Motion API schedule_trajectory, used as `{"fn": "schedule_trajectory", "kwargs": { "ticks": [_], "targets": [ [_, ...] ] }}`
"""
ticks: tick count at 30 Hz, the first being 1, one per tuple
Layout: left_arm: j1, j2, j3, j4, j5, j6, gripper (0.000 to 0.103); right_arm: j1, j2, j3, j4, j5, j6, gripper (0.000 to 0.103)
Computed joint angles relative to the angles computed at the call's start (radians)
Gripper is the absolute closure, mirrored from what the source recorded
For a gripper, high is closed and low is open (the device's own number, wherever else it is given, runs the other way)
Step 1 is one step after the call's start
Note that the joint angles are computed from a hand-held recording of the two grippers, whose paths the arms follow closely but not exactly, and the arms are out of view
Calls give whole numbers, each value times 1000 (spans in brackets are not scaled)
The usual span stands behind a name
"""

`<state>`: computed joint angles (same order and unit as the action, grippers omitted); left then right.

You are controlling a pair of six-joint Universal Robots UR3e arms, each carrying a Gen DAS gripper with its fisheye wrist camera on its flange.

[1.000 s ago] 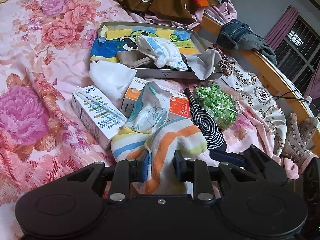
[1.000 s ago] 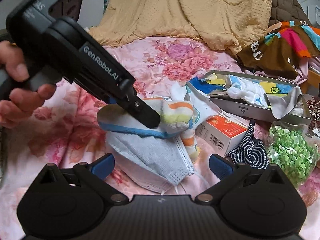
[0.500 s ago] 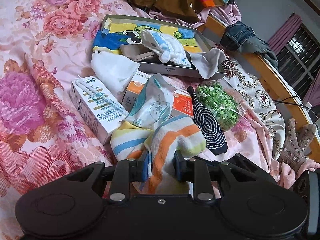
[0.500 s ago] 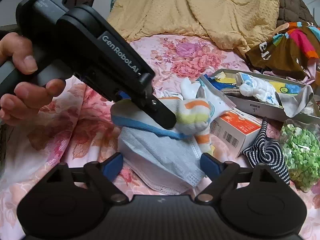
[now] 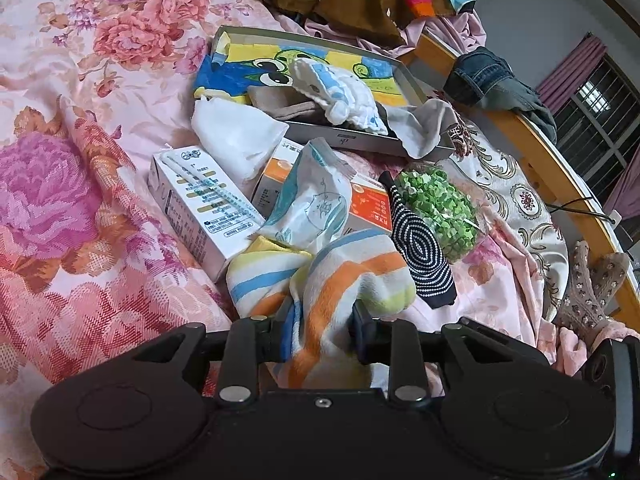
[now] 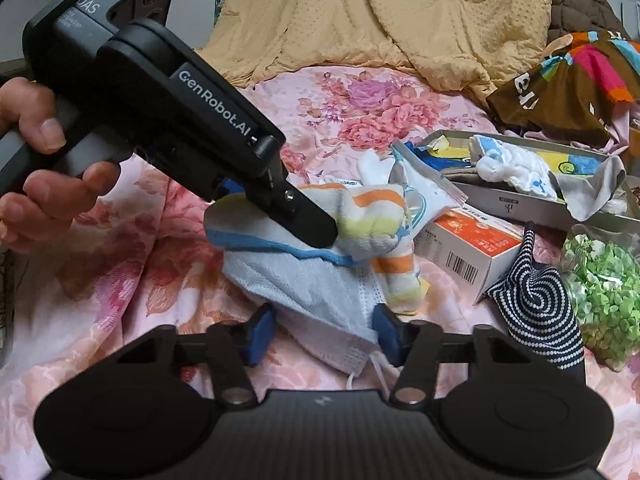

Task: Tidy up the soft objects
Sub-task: 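Lift the striped towel and grey mask off the bed with both tools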

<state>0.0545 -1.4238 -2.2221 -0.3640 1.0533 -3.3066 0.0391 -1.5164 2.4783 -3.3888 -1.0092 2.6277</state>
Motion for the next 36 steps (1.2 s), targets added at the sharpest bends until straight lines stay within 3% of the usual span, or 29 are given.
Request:
{"fn": "schedule_trajectory", "kwargs": {
  "ticks": [2,8,23,31,36],
  "targets": [
    [5,9,-6,-1,1,-3,72,-6,-21,-1,34,3,2,70],
    [42,45,-11,-52,-24,-18,69,-53,-84,23,88,56,20,80],
    [31,97,-16,-107,6,-28,71,-106,-175,76,94,42,93,85],
    [0,115,6,-137,114,-52,78,-131,-162,80,49,22,161,85],
    [19,145,-33,-127,90,-36,79,-153,-154,92,-14,-3,227,85]
  ]
}}
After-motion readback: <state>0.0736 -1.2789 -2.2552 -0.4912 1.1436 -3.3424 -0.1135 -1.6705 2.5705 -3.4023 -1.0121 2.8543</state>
